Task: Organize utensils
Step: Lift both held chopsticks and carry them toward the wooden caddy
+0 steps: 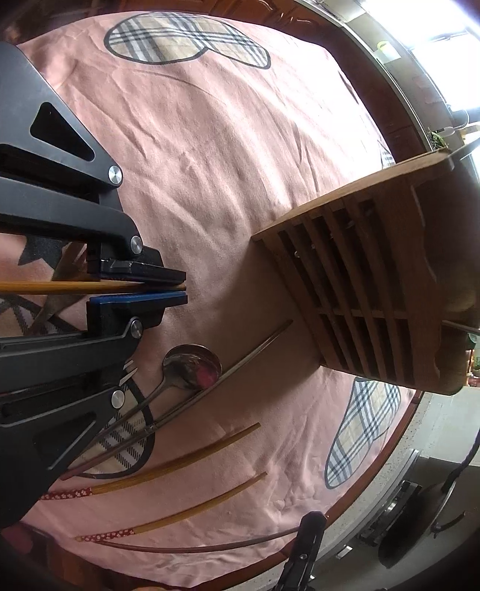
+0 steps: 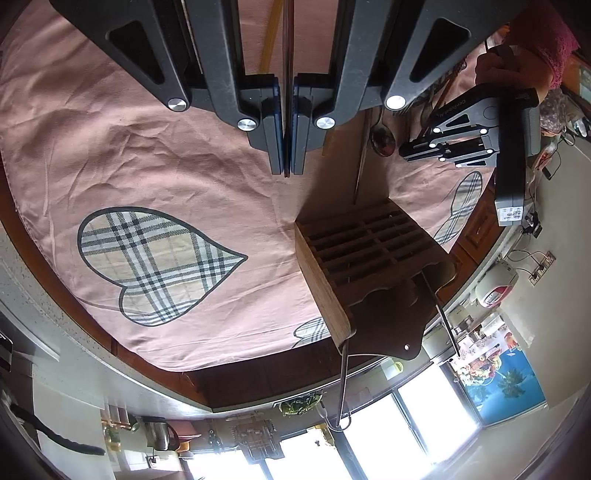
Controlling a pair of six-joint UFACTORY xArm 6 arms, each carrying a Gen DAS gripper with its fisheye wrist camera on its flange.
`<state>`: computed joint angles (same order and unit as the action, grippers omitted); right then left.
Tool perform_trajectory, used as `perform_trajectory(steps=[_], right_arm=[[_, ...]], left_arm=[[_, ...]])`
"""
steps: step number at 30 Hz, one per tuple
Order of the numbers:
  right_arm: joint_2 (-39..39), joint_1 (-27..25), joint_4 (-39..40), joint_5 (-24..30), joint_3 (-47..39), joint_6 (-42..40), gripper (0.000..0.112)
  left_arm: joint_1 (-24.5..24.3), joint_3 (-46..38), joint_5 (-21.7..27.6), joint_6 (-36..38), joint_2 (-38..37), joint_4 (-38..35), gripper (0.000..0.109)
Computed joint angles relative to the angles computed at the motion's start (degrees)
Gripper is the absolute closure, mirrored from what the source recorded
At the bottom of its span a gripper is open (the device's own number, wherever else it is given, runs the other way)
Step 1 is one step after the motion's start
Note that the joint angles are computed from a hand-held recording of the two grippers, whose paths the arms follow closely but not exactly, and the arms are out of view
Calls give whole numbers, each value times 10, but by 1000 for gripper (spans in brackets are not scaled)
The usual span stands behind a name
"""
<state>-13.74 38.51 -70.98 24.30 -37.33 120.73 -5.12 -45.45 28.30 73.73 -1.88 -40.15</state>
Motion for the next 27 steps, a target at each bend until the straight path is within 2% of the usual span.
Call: perform_trajectory(steps=[11, 22, 27], right_arm=[[-46, 46, 0, 62, -7, -22, 109], [-67, 119, 11, 159, -41, -65, 109], [-70, 146, 9, 194, -53, -75, 109]], left_arm=[[122, 5, 171, 55, -129, -114, 105], [217, 11, 273, 88, -216, -180, 105], [245, 12, 297, 95, -232, -208, 105]])
